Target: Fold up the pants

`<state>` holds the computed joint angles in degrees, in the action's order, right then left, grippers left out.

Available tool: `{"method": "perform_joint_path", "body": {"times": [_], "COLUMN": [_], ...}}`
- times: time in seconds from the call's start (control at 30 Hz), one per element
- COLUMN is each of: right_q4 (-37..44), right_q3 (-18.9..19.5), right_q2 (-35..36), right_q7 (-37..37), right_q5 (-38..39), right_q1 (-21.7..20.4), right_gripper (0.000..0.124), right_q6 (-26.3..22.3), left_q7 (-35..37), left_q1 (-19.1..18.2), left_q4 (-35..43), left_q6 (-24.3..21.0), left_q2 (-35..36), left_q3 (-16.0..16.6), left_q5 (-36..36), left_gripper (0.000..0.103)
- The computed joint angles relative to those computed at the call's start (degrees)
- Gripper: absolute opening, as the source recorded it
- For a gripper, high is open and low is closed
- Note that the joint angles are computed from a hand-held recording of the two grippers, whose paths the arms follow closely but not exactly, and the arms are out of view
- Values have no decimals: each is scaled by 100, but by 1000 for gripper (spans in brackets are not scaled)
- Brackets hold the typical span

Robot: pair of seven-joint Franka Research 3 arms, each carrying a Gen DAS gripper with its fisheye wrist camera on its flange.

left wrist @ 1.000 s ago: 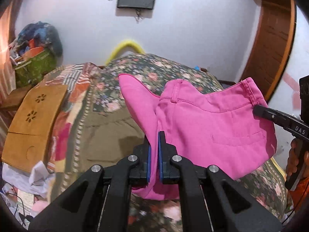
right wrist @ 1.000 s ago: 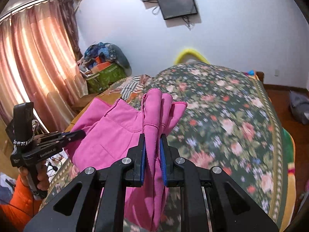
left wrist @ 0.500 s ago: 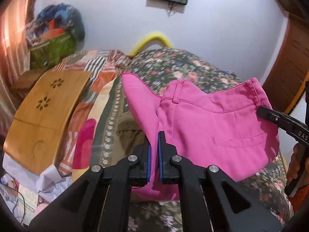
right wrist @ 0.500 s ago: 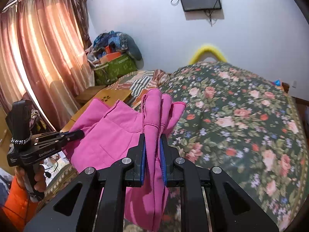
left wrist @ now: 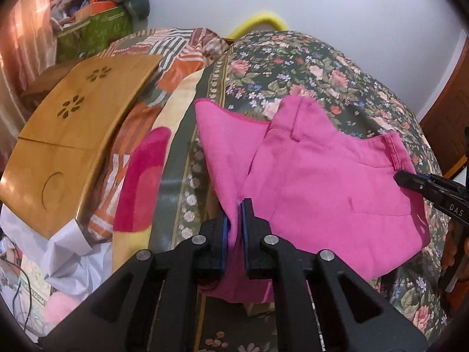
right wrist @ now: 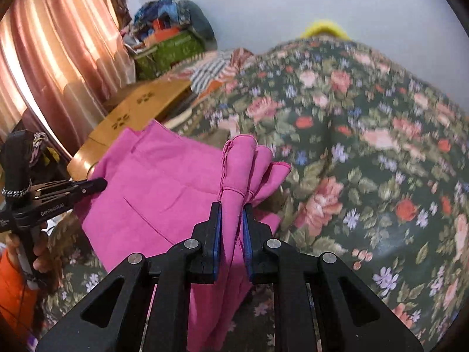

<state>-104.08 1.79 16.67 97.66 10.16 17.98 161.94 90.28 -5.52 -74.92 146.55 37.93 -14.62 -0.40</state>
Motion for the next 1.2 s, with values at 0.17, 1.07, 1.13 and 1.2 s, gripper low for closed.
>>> {"method": "perform_joint_path", "body": {"times": [0.17,1.07,1.13,1.2], "right_q4": [22,-1961,-2126,-2292], "right_q3": [-59,808,1089,1382], "right_q2": [40,-2996,-3307,-3631], "right_q7": [103,2987,3171,3322], "right_q5": [-93,-3091,-3222,-3266], "right_q1": [16,-746,-996,-1244], "right_gripper": [23,30,30,30], "right_q6": [-342,594,736,872], "left_q7": [-278,485,534,780], "left_q1": [-104,-57,-237,-527], "left_q4": [-148,-3565,-3892,-4204], "left_q6": [4,1916,2196,2377], "left_q2": [-94,-3773,-4204,-4646], "left_q3": [192,-73,14,189], "left_q5": [222,-985,-1089,-1446], "left_gripper": [24,26,27,27]}}
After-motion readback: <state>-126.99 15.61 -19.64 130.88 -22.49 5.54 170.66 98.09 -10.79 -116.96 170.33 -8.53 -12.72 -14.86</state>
